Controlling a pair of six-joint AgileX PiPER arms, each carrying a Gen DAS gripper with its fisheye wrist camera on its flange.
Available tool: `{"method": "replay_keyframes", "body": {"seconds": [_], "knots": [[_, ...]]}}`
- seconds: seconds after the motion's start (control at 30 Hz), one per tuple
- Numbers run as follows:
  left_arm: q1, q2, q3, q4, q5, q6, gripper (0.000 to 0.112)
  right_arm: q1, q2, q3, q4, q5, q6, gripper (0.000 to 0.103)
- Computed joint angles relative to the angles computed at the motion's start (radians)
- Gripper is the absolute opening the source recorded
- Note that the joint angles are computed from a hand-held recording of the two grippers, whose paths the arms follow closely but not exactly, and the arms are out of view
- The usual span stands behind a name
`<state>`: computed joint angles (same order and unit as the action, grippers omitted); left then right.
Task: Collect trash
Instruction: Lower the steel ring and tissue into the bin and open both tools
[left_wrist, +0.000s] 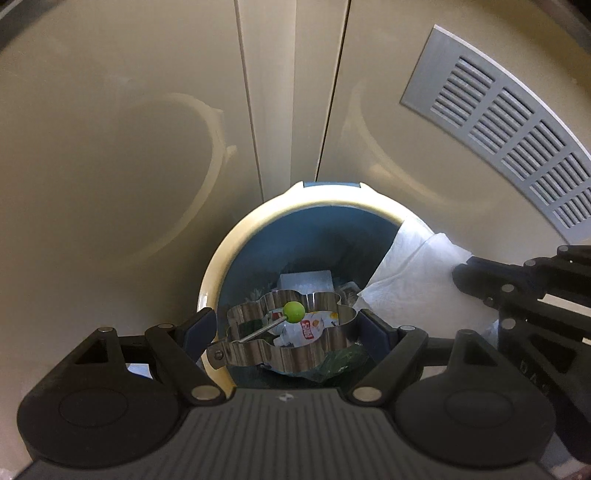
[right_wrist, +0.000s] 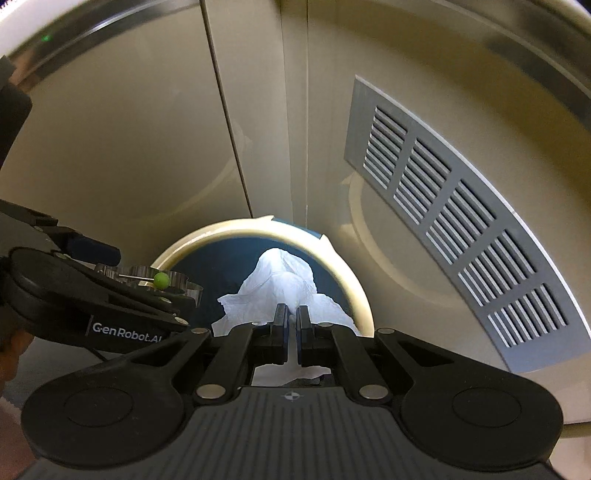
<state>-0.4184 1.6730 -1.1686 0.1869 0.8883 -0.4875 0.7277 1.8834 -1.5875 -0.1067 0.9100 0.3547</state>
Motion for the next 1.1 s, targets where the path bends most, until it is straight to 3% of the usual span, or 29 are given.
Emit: {"method": "replay_keyframes", "body": {"seconds": [0.37, 0.77, 1.1], "knots": [[0.008, 0.087, -0.017, -0.017, 0.004, 0.004, 0.086, -0.022, 0.092, -0.045, 0.038, 0.011, -0.011, 0.005], [0.083, 0.255, -0.105, -0.171, 0.034, 0.13, 0.087, -0.047, 0.214, -0.123, 0.057, 0.049, -0.012, 0.005], [0.095, 0.336, -0.14, -0.208, 0.038, 0.195, 0.087, -0.045, 0.275, -0.169, 0.047, 0.078, -0.008, 0.005]]}}
